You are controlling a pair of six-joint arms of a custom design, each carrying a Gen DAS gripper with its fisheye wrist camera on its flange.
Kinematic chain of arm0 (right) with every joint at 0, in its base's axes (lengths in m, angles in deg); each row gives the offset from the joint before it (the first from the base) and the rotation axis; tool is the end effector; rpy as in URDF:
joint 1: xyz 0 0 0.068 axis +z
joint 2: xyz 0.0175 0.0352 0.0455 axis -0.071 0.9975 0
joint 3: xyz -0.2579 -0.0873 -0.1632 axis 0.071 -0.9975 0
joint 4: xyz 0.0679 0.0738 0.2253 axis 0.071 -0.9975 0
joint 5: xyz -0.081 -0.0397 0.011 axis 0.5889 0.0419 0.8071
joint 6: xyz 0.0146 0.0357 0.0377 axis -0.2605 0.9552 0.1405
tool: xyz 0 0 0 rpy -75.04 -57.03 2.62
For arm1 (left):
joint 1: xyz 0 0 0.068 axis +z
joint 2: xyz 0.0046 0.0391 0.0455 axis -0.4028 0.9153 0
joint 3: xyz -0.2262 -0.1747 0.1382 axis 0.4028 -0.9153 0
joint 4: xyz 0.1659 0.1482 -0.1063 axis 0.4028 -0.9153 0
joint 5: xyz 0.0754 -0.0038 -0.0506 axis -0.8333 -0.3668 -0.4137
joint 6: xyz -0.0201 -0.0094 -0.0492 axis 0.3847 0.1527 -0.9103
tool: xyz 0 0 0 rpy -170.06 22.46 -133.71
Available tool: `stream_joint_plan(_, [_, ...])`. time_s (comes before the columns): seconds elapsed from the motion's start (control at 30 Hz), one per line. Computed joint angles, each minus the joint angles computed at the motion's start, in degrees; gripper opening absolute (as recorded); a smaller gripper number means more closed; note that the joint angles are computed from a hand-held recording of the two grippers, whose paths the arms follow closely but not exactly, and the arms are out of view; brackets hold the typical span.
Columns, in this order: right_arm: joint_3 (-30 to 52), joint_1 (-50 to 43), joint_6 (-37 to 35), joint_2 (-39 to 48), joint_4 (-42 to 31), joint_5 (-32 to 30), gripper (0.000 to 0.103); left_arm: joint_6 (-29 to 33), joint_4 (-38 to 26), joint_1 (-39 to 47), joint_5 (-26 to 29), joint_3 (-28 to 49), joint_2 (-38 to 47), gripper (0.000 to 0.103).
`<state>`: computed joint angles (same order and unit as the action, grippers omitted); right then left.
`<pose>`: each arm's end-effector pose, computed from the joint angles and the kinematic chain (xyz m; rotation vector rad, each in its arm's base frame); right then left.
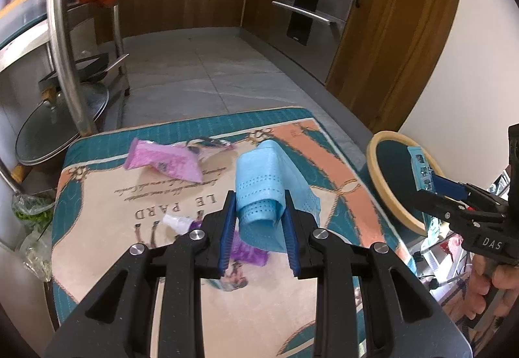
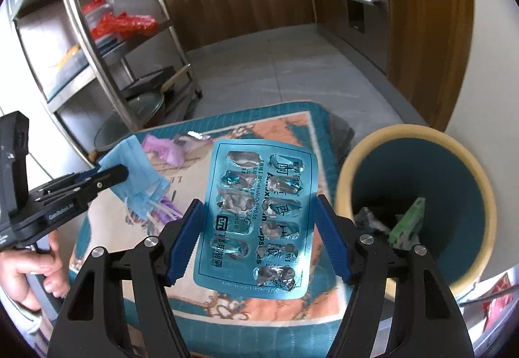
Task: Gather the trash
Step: 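Carry the blue mask and blister pack with both grippers over the bin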
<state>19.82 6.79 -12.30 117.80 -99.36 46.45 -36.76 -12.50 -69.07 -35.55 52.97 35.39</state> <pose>0.2655 0.0690 0.2348 -0.7612 2.3086 0.6103 0.1259 -0.0983 0.2595 -0.4437 2.3265 -0.0264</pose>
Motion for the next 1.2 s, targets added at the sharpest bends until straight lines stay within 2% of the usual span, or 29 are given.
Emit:
stream_joint_plan(0.33, [-0.6,-9.2,-1.6,1.2,2.1,-4.0,0.07,4.3,4.5,-4.2,-2.9,5.4,7.2,0.026])
stream_joint_plan(0.77, [3.1,-21.1,-2.5,7.1,2.8,-7.5,0.07,12.5,14.1,-3.4,1.8,12.8,19.2,0.026])
stream_joint_plan(0.97, [4.3,-23.8,-1.0,9.6,3.7,-7.5,0.07,17.8,19.3,-2.7,4.0,17.8,27.5,0.026])
stream_joint_plan(1.2, [5.6,-24.2,1.4,12.4,4.8,-6.0,0.07,20.6,23.7,-2.1,6.8,22.1,35.4,0.026])
